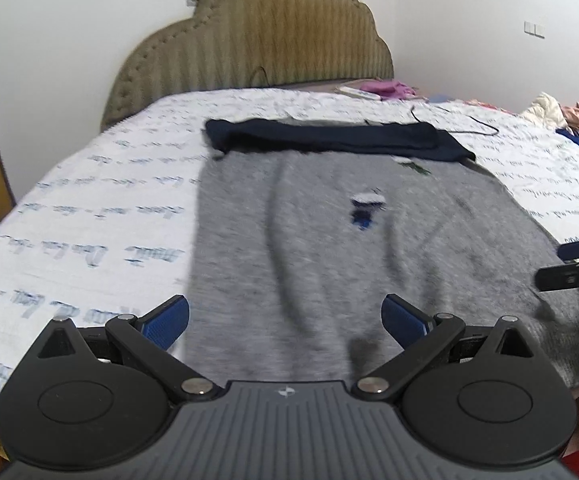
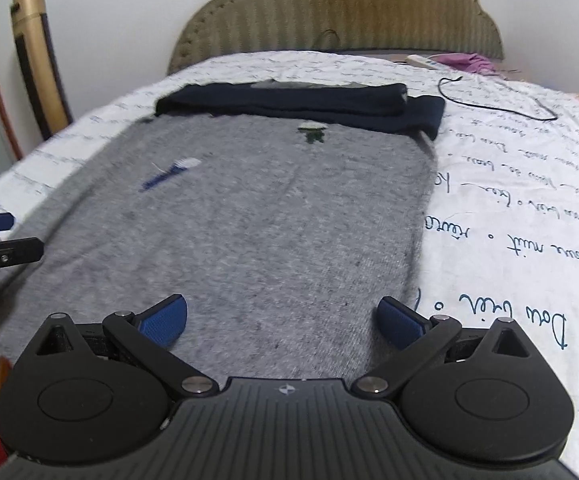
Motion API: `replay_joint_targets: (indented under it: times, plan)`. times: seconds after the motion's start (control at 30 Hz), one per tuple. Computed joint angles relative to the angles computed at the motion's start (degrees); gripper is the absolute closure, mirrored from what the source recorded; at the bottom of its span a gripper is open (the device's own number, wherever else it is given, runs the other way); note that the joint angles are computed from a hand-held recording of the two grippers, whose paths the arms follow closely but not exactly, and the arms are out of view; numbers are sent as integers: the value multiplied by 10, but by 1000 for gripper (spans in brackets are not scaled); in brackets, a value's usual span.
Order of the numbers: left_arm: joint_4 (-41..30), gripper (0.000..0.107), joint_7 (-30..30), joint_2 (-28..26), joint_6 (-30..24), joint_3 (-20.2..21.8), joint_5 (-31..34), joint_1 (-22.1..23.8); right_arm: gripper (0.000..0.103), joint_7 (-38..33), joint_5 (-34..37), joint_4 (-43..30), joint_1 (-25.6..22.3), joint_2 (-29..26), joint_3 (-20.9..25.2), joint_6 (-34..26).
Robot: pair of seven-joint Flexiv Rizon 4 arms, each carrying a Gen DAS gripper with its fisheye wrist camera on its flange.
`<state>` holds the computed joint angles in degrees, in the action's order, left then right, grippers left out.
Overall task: Fold small clothes
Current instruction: 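Grasp the ribbed sweater hem with both grippers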
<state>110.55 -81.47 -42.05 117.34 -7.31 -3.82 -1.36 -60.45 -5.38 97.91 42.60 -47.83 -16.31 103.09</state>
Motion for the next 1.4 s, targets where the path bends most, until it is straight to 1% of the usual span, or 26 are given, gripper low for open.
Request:
replay_joint_targets:
  times: [0.07,0.1,0.2,0.23,0.27,0.33,0.37,0.43,0.5,0.53,0.57,0.67,0.73,0.77,0.83,0.87,0.93,1.0,1.03,1.13,1.2,1.3,1.4]
  plan:
    - [6,4,-1,6,4,7,-2,2,1,-6,-5,7,-27,11,31,10]
    - [9,4,-2,8,6,5,1,9,1,-7,-4,12,-32,17,37,13]
    - [16,4,-12,12,3,-6,11,34,2,-5,9,31,-24,33,20,8]
    - [17,4,-15,13,0,-10,14,42,2,-5,10,36,-28,39,22,4]
    - [19,4,-18,14,-4,-16,19,51,2,-6,5,40,-45,45,38,1]
    - [22,4,-26,15,-22,-44,40,86,2,-11,-15,44,-109,56,106,-4]
    - [24,4,-31,15,-35,-67,54,111,2,-13,-25,46,-138,59,136,-9]
    - [31,4,-44,9,-60,-140,91,185,1,-20,-43,55,-180,65,178,-14]
    - [37,4,-50,-9,-77,-218,123,256,2,-29,-61,64,-221,69,221,-18]
    - [41,4,-50,-17,-84,-246,132,282,4,-33,-69,69,-239,71,239,-23]
    - [43,4,-49,-25,-90,-270,137,302,4,-34,-76,70,-257,72,258,-33]
    - [47,4,-36,-54,-116,-343,147,361,7,-41,-87,69,-326,65,335,-51]
    - [53,4,-19,-80,-134,-393,149,400,11,-45,-89,71,-347,62,361,-53]
    - [55,4,-8,-94,-144,-417,148,417,14,-51,-94,70,-364,59,383,-57]
    - [59,4,16,-123,-160,-458,144,444,15,-68,-104,67,-394,50,425,-68]
    - [61,4,26,-133,-164,-469,140,451,16,-80,-109,65,-406,43,445,-72]
    - [64,4,45,-146,-168,-483,133,455,18,-107,-118,54,-444,18,507,-86]
    - [65,4,60,-148,-170,-486,126,451,18,-129,-120,42,-457,-2,543,-95]
    - [65,4,66,-147,-172,-487,123,449,18,-136,-118,36,-456,-7,551,-98]
    - [64,4,87,-161,-182,-504,114,451,18,-149,-110,19,-435,-17,549,-95]
    - [63,4,91,-160,-177,-501,106,442,18,-154,-105,5,-427,-26,552,-94]
    - [58,4,88,-157,-168,-494,98,427,19,-156,-99,-8,-410,-29,541,-90]
    - [55,4,87,-157,-165,-492,98,421,28,-164,-99,-11,-409,-34,550,-88]
